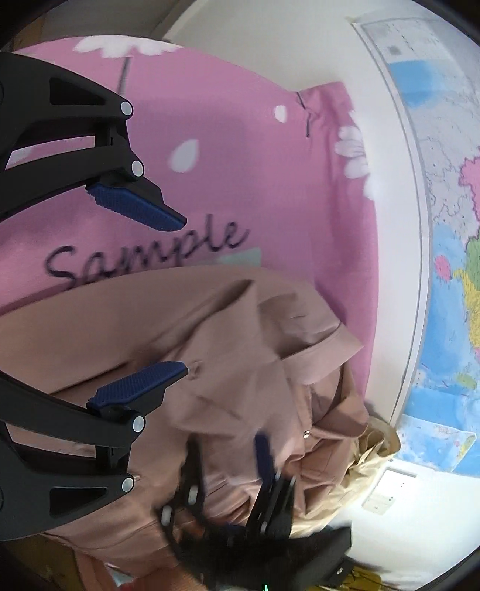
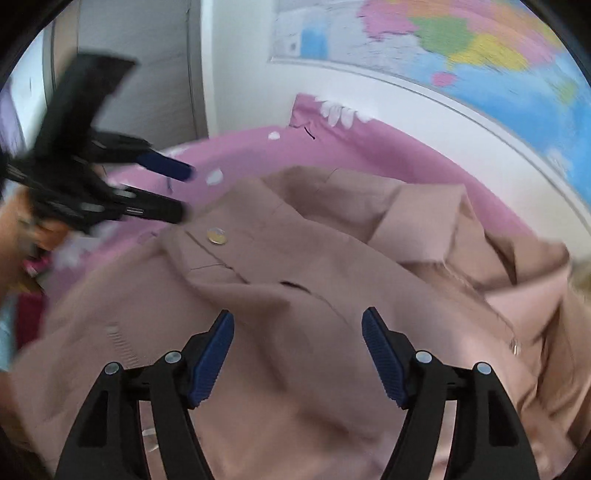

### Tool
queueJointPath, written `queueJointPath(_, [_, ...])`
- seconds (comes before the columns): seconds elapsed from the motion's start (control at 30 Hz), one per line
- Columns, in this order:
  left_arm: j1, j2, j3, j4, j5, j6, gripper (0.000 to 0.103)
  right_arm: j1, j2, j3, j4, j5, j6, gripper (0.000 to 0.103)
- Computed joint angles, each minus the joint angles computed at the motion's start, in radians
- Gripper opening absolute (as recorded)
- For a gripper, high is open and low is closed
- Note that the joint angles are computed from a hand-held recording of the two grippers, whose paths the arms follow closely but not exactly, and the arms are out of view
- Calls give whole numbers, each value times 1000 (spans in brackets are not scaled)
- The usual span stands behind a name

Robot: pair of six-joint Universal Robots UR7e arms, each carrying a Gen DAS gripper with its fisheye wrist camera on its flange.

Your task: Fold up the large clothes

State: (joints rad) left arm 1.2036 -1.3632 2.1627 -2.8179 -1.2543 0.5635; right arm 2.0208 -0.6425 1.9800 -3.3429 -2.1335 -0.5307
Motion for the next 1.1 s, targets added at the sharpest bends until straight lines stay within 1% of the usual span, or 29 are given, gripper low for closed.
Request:
queueJointPath(0.03, [4, -14, 12, 1, -2, 1, 74, -4, 15, -22, 36, -1, 10, 54])
queueJointPath(0.07, [12, -34, 27, 9, -12, 1, 74, -11, 16, -35, 74, 9, 29, 37])
queueJointPath(0.1, [20, -55, 41, 19, -20, -1, 74, -18, 15, -46, 112, 11, 57, 26])
queueJointPath(0.13, [26, -69, 52, 27, -26, -3, 74, -27, 9, -40, 114, 9, 71, 4])
queueJointPath(0.2, [44, -107, 78, 55, -51, -4, 74, -54, -21, -26, 86, 38, 151, 5])
queueJointPath(0.27, [52, -132, 105, 68, -54, 6, 76, -78, -51, -12, 51, 69, 225, 5])
queueJointPath(0.3, [57, -143, 115, 78, -58, 12, 77, -84, -57, -4, 12, 60, 252, 5])
queueJointPath(0.33, [58, -148, 123, 87, -58, 14, 77, -86, -59, -4, 0, 52, 264, 5])
queueJointPath(0.4, [60, -151, 132, 114, -59, 12, 77, -90, -69, 1, 44, 65, 274, 8])
queueJointPath(0.43, [61, -151, 136, 121, -62, 16, 77, -82, -66, -5, 94, 53, 263, 14])
queueJointPath(0.47, [59, -147, 143, 121, -57, 22, 77, -74, -57, -13, 130, 35, 249, 26])
queueJointPath(0.5, [55, -137, 148, 114, -39, 24, 73, -68, -59, -3, 141, 30, 236, 33])
queueJointPath(0.53, [52, -131, 154, 98, -23, 25, 68, -58, -58, 2, 142, 23, 217, 40])
queueJointPath(0.57, [48, -133, 169, 63, -14, 40, 62, -50, -62, 13, 129, 15, 202, 43])
queueJointPath(0.6, [49, -135, 170, 60, -11, 42, 46, -43, -70, 26, 115, 12, 187, 46])
queueJointPath(0.63, [52, -135, 166, 61, -7, 34, 35, -33, -79, 42, 88, 1, 170, 50])
queueJointPath(0.67, [57, -134, 154, 74, -8, 18, 28, -24, -82, 46, 71, -3, 162, 53])
queueJointPath(0.7, [62, -135, 146, 85, -8, 7, 13, -16, -89, 55, 53, 0, 147, 56])
queueJointPath(0.73, [63, -134, 136, 89, -4, -11, 7, -8, -90, 61, 34, 1, 125, 59])
queueJointPath(0.77, [61, -135, 134, 79, 0, -18, 5, -2, -81, 55, 25, 2, 106, 61])
queueJointPath(0.83, [50, -138, 128, 51, 17, -27, 3, 16, -75, 61, 19, 17, 63, 62])
queueJointPath(0.87, [44, -142, 122, 40, 24, -37, 3, 28, -50, 49, 13, 6, 25, 61])
queueJointPath(0.9, [40, -147, 113, 34, 25, -47, 3, 32, -31, 31, 18, -5, 8, 61])
queueJointPath(0.93, [30, -150, 105, 21, 39, -54, 3, 37, -3, 11, 17, -20, -11, 61])
queueJointPath(0.97, [18, -148, 93, 1, 62, -57, 3, 39, 27, -24, 37, -24, -11, 59])
queueJointPath(1.0, [8, -144, 76, -16, 84, -57, 2, 37, 49, -50, 60, -23, -6, 56])
queueJointPath(1.07, [-10, -134, 48, -20, 130, -71, 2, 25, 69, -90, 118, -17, 33, 37])
queueJointPath(1.1, [-14, -120, 23, -21, 155, -83, 3, 21, 76, -104, 121, -12, 53, 34])
